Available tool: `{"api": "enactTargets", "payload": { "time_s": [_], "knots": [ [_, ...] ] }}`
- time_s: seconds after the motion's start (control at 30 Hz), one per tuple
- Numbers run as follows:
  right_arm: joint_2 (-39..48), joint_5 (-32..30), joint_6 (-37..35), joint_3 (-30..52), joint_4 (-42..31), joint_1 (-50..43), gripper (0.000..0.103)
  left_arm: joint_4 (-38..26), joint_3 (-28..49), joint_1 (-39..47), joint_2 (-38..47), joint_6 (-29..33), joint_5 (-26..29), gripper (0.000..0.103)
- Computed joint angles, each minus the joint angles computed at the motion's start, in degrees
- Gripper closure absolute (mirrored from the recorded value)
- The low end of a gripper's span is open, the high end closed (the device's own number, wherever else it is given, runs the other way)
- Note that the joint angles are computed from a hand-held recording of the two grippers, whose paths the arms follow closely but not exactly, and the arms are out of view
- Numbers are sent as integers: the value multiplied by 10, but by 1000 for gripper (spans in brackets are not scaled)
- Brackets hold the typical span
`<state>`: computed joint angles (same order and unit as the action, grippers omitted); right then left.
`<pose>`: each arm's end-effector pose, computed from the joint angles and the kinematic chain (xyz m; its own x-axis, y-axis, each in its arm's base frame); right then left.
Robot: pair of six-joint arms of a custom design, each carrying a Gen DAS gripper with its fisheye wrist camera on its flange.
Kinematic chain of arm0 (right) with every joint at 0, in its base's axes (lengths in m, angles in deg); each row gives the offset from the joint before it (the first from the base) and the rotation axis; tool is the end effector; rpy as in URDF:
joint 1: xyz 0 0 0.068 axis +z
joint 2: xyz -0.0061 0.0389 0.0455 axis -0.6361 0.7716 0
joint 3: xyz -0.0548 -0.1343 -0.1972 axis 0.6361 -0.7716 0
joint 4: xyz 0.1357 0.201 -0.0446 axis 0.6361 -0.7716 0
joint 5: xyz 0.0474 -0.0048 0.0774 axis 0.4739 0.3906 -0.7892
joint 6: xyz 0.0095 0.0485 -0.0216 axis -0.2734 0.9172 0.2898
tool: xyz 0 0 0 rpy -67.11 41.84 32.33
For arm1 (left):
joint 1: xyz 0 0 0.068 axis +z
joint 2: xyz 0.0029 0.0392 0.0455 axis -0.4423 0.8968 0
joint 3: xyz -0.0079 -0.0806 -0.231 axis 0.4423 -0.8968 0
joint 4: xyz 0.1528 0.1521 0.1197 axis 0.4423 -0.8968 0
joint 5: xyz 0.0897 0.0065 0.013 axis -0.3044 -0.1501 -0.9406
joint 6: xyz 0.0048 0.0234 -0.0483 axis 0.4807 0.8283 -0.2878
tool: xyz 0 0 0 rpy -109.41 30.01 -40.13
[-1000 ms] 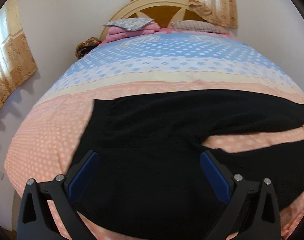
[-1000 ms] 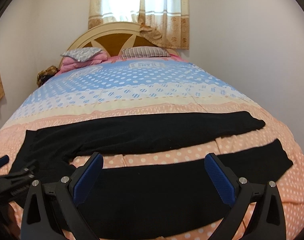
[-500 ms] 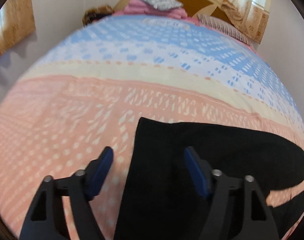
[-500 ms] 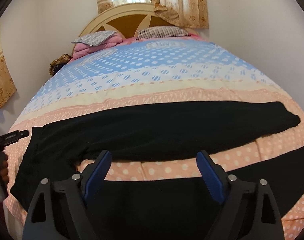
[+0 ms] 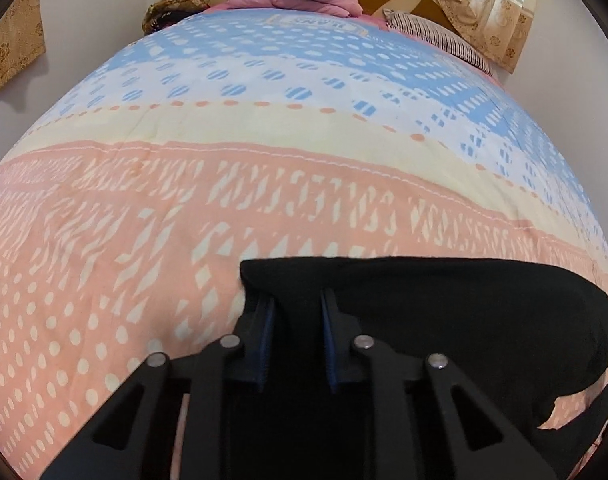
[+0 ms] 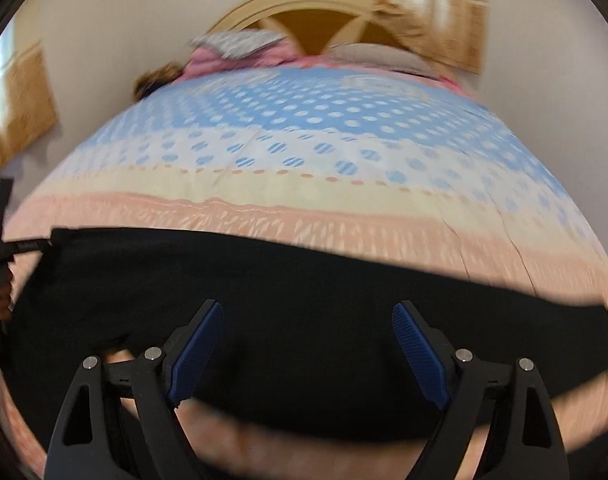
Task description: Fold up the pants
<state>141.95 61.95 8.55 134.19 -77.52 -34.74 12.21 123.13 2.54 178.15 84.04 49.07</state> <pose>0.2967 0.0246 0.1912 -0.7285 -0.1100 -0.6761 -0.1177 0.9924 -0.0346 0.2855 0.1451 0.1511 -0.8399 -0.1848 -0.5103 -0.1337 0.9817 -0.1354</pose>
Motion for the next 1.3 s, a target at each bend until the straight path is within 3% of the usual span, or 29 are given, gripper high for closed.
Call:
{"api": "enactTargets", "payload": {
  "time_s": [0.07, 0.23, 0.3, 0.37, 0.4, 0.47, 0.5, 0.57, 0.6, 0.67, 0.8, 1.0, 1.17, 1.23, 1.3],
  "knots": [
    [86, -26, -46, 82, -29, -18, 30, 7, 5, -4, 8, -1, -7, 80],
    [256, -63, -144, 264, -128, -42, 31, 14, 35, -17, 37, -17, -20, 64],
    [286, -84, -169, 293, -154, -50, 31, 19, 45, -20, 49, -24, -23, 53],
    [301, -113, -172, 314, -178, -64, 32, 27, 54, -26, 60, -36, -31, 53],
    [303, -122, -171, 321, -187, -69, 38, 34, 51, -28, 59, -36, -33, 55],
    [299, -132, -183, 323, -201, -69, 66, 49, 44, -31, 57, -35, -34, 61],
    [288, -139, -187, 316, -205, -67, 91, 53, 40, -31, 55, -32, -34, 70],
    [267, -121, -184, 298, -196, -56, 97, 44, 40, -26, 47, -21, -11, 81],
    [260, -106, -184, 288, -184, -46, 97, 43, 36, -24, 39, -22, -6, 81],
    [211, -85, -184, 239, -151, -33, 98, 55, 13, -13, 0, -24, 13, 82],
    [65, -117, -161, 136, -120, -39, 98, 64, -36, 32, -96, -18, 75, 82],
    [-250, -141, -155, -38, -162, -22, 98, 12, -112, 154, -245, 52, 209, 82],
    [-490, -114, -134, -171, -253, 24, 98, -82, -179, 307, -314, 204, 327, 81],
    [-600, -70, -109, -225, -308, 74, 98, -119, -202, 352, -328, 271, 340, 81],
    [-675, -64, -80, -262, -358, 93, 98, -168, -222, 413, -321, 373, 355, 81]
  ]
}}
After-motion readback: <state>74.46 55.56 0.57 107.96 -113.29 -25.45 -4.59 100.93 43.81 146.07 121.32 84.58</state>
